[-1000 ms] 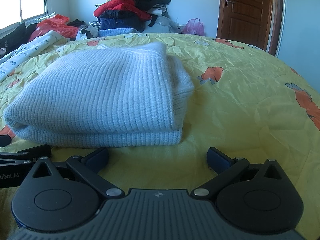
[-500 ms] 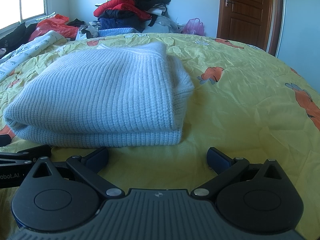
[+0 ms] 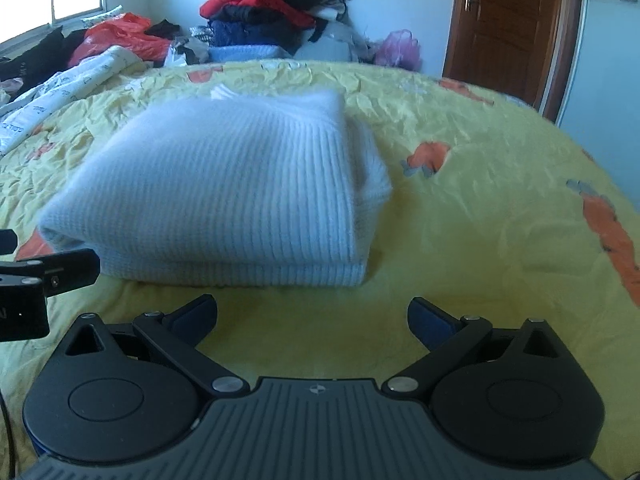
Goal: Fold small clothes
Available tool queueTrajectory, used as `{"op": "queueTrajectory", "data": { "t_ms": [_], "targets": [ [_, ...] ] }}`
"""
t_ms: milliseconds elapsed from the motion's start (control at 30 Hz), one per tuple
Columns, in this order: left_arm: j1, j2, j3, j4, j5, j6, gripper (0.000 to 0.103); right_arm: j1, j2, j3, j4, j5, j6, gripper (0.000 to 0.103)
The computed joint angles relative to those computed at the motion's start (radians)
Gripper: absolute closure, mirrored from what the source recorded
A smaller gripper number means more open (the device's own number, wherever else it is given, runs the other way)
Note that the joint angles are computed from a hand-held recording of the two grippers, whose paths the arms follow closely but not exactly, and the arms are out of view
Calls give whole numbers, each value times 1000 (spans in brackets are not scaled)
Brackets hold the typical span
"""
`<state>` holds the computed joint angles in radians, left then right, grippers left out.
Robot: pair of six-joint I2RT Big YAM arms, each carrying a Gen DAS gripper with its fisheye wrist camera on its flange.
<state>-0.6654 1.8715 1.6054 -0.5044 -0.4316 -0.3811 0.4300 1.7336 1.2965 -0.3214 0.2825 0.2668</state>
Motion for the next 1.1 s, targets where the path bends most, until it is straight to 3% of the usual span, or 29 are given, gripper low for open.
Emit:
{"op": "queueTrajectory", "data": {
  "t_ms": [767,967,1100],
  "targets": [
    [-9,-18,1,-37,26,-33,0,-6,-30,-16,11,-13,8,0],
    [-11,-46,-54,53,3,-39,0,-7,-26,-12,2,-21,11,0],
    [-4,-52,-55,48,-5,-90,0,-9,-22,-9,2,-22,13,0]
  ]
}}
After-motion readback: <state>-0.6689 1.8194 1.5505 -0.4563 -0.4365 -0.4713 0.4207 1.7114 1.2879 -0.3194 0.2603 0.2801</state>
